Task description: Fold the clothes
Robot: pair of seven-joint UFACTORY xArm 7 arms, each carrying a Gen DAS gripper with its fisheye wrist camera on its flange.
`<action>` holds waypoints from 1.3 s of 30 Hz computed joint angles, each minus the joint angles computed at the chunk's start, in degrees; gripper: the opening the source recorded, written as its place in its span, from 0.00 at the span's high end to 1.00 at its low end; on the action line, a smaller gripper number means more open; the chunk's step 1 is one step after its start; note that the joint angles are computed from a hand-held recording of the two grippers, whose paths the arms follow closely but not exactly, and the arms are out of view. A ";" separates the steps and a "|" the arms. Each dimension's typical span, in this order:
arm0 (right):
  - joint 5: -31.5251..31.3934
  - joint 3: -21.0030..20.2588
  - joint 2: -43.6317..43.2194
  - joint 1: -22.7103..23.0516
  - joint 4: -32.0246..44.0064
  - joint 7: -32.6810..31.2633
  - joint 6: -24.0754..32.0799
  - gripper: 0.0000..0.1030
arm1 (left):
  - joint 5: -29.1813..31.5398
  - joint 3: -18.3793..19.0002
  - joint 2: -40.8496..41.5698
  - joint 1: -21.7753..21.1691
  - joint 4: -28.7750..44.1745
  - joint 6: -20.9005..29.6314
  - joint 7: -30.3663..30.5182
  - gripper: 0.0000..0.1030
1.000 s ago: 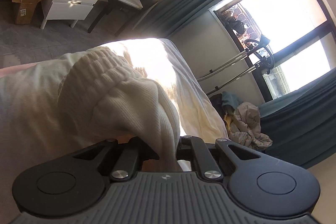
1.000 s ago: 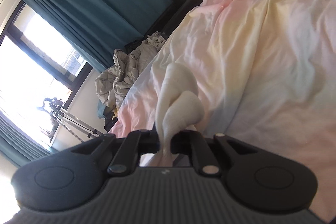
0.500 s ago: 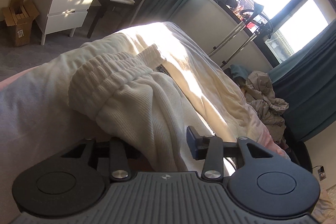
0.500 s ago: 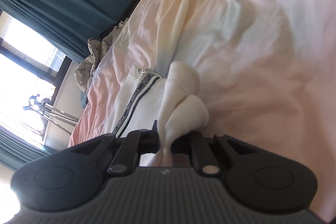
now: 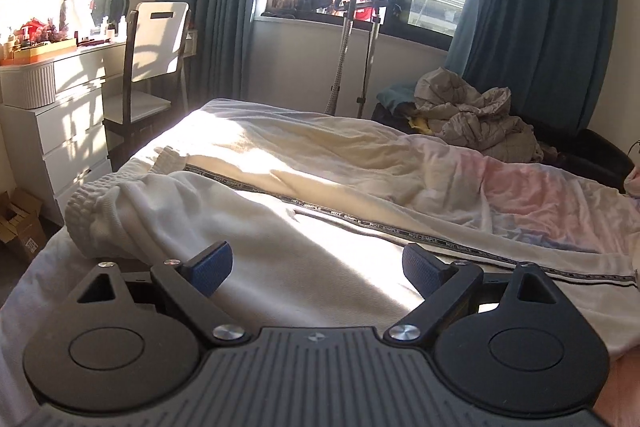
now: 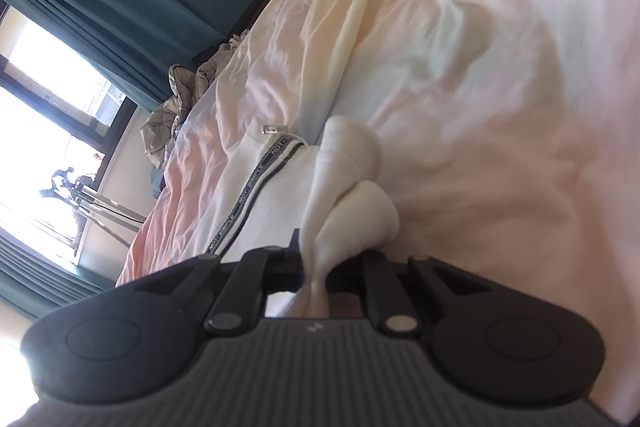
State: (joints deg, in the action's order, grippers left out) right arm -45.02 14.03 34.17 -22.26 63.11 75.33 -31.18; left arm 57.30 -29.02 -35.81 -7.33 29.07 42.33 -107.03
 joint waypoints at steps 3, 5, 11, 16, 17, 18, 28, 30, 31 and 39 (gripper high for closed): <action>0.93 -0.53 -0.40 0.76 -0.21 -1.08 -0.15 0.90 | 6.00 -3.22 8.81 2.56 4.96 -0.34 -4.29 0.09; 0.70 -0.58 -0.30 0.79 -0.02 -1.73 -0.14 0.90 | 9.40 -3.14 13.42 2.77 7.17 -0.79 -6.58 0.09; 0.44 -0.97 0.66 0.87 0.28 -3.50 -1.17 0.90 | 15.48 -0.75 25.46 1.26 12.26 -0.57 -7.72 0.09; 3.51 -2.88 0.07 3.08 -0.88 -6.71 -2.91 0.90 | 16.16 2.34 31.01 -1.90 14.13 1.22 -5.02 0.09; 5.24 -3.60 -0.55 4.21 -1.41 -7.98 -3.18 0.90 | 16.34 3.02 31.76 -2.52 14.32 1.41 -4.79 0.09; 6.94 -4.22 -1.15 5.26 -1.89 -9.26 -3.41 0.90 | 16.58 3.76 32.33 -3.12 14.41 1.39 -4.71 0.09; 38.09 -12.25 -11.75 27.50 -4.83 -40.66 -6.51 0.91 | 20.51 11.78 27.48 -8.99 10.01 -3.06 -9.10 0.09; 43.00 -12.10 -13.10 31.52 -4.39 -47.27 -7.53 0.91 | 21.78 13.34 25.48 -9.72 8.93 -4.04 -11.04 0.09; 44.97 -11.80 -13.67 33.39 -4.23 -50.41 -8.18 0.91 | 22.48 13.67 24.32 -9.86 8.33 -4.08 -12.07 0.09; 50.79 -6.89 -13.38 44.61 -0.73 -66.86 -12.04 0.91 | 26.03 12.50 12.04 -8.56 2.00 -1.00 -19.11 0.08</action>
State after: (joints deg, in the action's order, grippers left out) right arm 5.77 7.15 20.79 22.35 62.38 8.47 -43.22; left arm 83.34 -16.51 -23.76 -15.89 31.07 41.33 -126.14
